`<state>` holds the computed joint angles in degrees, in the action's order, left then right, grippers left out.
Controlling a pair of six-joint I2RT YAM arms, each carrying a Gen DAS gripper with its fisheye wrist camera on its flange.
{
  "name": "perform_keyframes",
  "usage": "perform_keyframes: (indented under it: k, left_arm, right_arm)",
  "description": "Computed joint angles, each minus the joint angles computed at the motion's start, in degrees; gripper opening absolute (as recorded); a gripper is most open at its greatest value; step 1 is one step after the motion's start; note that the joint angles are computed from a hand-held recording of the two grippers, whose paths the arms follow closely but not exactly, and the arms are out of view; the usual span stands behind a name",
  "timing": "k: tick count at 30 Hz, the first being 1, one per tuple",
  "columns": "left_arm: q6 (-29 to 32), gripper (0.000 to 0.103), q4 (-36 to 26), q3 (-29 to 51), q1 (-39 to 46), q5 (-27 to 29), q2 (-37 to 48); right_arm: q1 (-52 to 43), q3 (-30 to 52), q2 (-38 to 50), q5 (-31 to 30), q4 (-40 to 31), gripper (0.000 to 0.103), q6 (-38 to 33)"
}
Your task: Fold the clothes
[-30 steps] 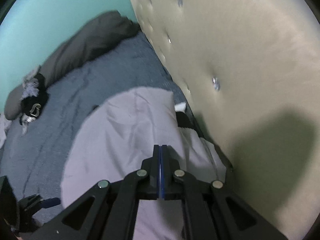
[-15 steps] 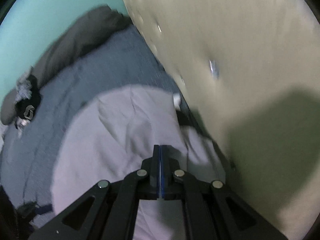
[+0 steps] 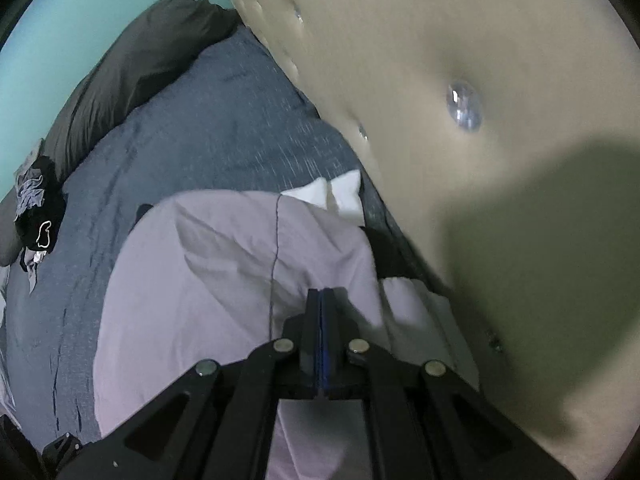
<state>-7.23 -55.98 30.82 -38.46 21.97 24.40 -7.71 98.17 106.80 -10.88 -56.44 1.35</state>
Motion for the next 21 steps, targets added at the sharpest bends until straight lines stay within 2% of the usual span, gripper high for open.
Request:
perform_keyframes:
  k: [4, 8, 16, 21]
  left_arm:
    - [1.10, 0.055, -1.44, 0.87, 1.90, 1.63, -0.57]
    - [0.50, 0.055, -2.60, 1.58, 1.93, 2.17, -1.55]
    - [-0.87, 0.055, -5.85, 3.90, -0.06, 0.99, -3.64]
    - [-1.21, 0.055, -8.64, 6.14, -0.48, 0.69, -4.75]
  right_arm:
    - [-1.46, 0.26, -3.31, -2.49, -0.22, 0.000, 0.16]
    - [-2.91, -1.08, -8.97, -4.51, -2.98, 0.000, -3.95]
    - [-7.39, -17.66, -25.39, -4.02, -3.57, 0.000, -9.71]
    - [-11.03, -25.38, -28.29, -4.56, -1.56, 0.000, -11.12]
